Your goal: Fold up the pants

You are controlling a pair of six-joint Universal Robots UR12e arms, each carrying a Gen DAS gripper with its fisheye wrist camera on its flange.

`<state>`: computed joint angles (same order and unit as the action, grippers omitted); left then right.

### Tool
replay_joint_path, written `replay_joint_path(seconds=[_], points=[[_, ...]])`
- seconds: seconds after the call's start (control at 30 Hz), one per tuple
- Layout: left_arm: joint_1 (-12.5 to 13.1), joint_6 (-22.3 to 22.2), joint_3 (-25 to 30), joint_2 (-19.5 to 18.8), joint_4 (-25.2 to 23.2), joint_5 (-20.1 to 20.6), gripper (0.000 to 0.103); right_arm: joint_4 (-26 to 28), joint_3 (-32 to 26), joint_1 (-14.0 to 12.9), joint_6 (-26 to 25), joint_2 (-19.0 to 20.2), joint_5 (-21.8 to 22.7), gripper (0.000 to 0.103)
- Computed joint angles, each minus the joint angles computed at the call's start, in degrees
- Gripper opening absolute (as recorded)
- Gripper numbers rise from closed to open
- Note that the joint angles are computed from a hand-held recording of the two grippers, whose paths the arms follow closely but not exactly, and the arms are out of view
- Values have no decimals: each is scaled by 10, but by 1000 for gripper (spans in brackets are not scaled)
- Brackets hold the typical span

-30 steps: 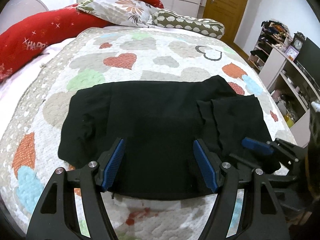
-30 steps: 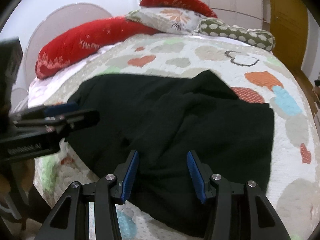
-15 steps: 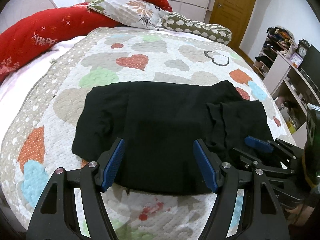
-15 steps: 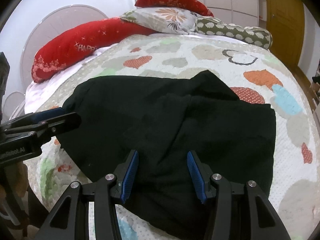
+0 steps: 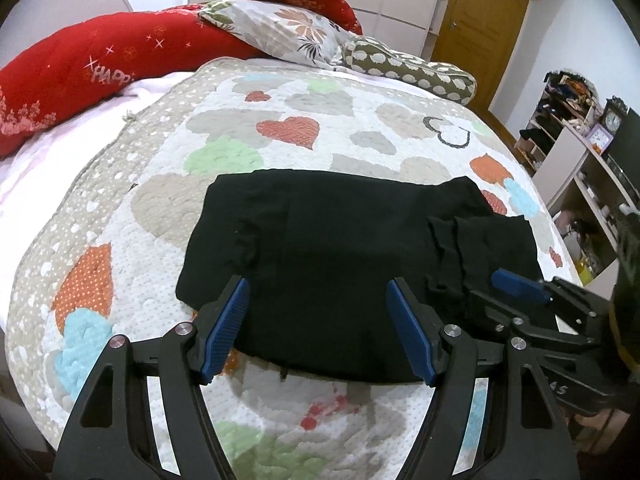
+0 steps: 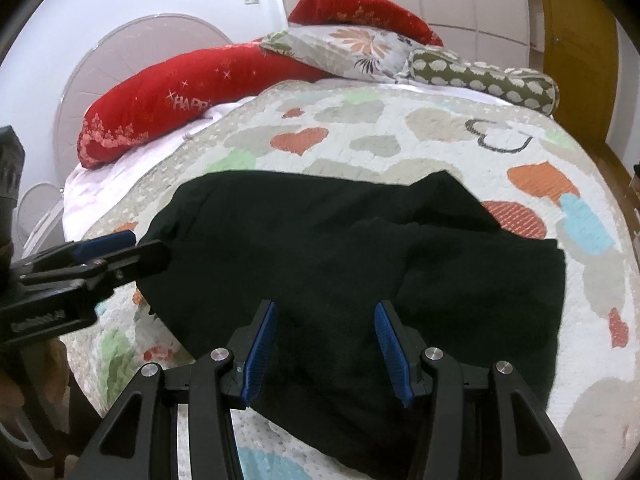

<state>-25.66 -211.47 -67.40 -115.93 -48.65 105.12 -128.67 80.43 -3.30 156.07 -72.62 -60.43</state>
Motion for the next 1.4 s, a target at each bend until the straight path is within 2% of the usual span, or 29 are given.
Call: replay_joint_path(seconds=[0.13,0.3,0.47,0.63,0.8,0.97,1.17,1.27,1.33,1.4], points=[[2,-7,-5,4,-1,0,72,0,1,4,-1,0,-8,49],[5,-20,-14,10,2,-2,72,3,-4,4,-7,-1,15,49],[7,-32,-30,22,9,-1,72,12,-15,12,-12,6,18,49],[12,-59,-47,34,14,-3,72,29,-28,18,-14,17,34,49],[23,-123,-87,57,40,-24,72,61,-58,27,-24,36,47,50],[30,-179,-107,64,40,-38,72,77,-93,38,-29,57,57,57],[40,-203,-104,51,41,-99,72,108,-154,60,-55,94,45,63],[41,-209,-100,45,42,-95,72,119,-185,72,-65,114,37,64],[42,-209,-101,42,53,-96,80,131,-207,81,-79,130,36,67],[45,-216,-105,42,72,-100,81,136,-225,90,-93,144,26,68]])
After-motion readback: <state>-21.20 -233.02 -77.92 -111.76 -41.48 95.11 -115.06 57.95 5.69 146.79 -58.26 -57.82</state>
